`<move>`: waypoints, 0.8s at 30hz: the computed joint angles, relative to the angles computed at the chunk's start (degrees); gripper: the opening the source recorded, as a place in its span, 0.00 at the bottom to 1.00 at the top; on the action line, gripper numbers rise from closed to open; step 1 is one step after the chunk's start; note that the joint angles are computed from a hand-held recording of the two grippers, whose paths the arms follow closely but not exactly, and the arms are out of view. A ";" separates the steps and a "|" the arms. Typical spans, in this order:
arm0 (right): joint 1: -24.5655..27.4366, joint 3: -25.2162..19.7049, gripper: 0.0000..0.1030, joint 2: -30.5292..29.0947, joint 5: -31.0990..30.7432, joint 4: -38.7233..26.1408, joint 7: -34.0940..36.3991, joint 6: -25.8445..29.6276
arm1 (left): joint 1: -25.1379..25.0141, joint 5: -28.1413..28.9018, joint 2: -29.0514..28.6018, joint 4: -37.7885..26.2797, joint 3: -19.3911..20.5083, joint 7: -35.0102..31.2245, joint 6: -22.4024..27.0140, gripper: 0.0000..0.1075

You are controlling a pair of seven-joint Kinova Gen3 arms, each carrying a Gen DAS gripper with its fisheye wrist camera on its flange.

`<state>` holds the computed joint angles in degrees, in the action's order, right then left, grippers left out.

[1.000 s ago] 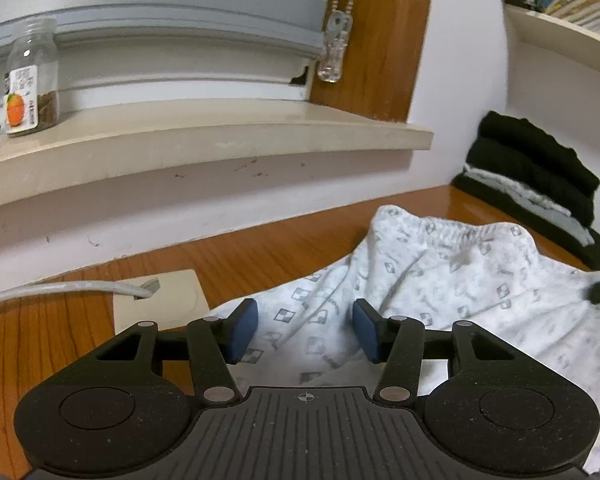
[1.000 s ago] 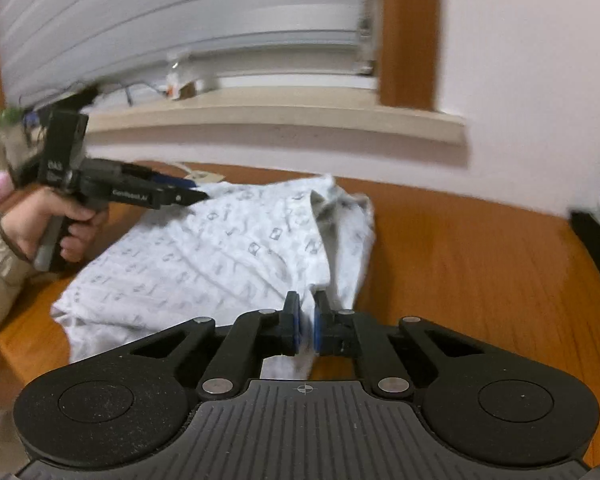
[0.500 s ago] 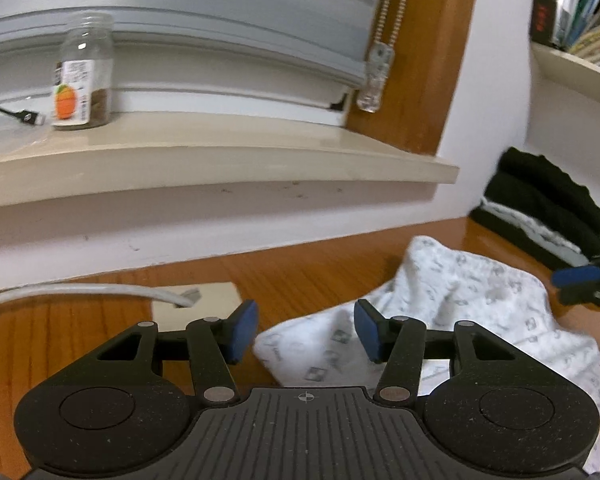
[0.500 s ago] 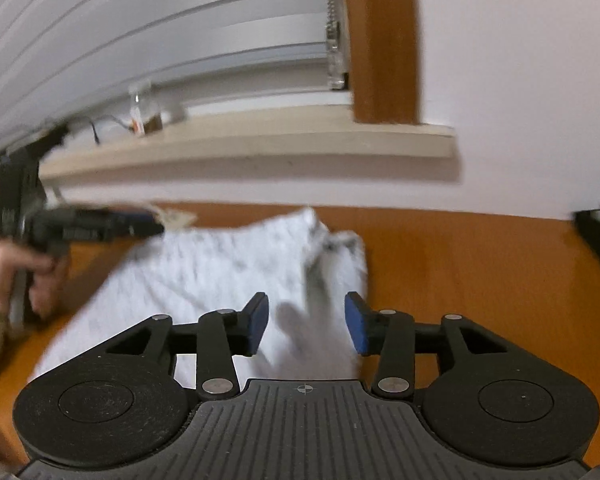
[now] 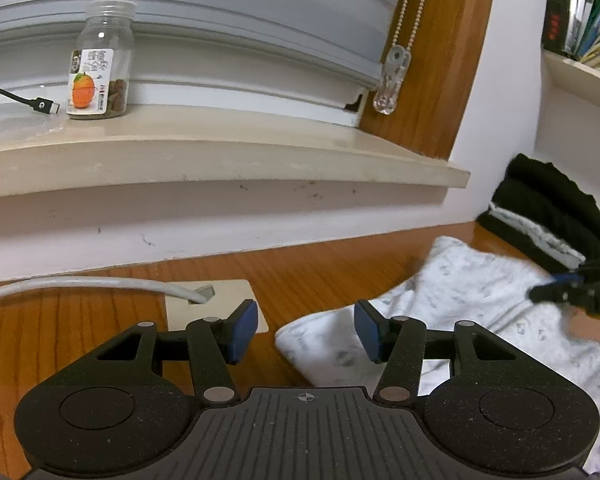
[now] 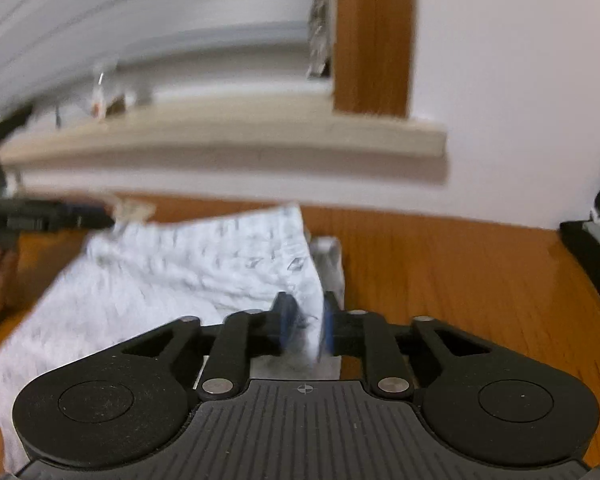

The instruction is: Fold clothes

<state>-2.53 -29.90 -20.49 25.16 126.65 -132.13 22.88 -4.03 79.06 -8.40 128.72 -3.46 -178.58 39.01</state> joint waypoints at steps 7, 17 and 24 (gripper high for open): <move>-0.79 -2.83 0.35 -5.77 -2.01 1.85 0.27 -1.07 | 0.22 -3.38 0.55 -0.81 0.03 0.90 1.09 0.53; -3.97 -7.70 0.35 -5.25 -9.21 4.83 6.30 -2.86 | 0.92 -3.22 0.34 -0.56 -0.13 1.32 -0.53 0.53; -8.34 2.14 0.34 -7.32 -9.36 7.94 15.98 -1.40 | 0.29 -1.69 -0.25 0.01 -1.01 -1.33 2.20 0.50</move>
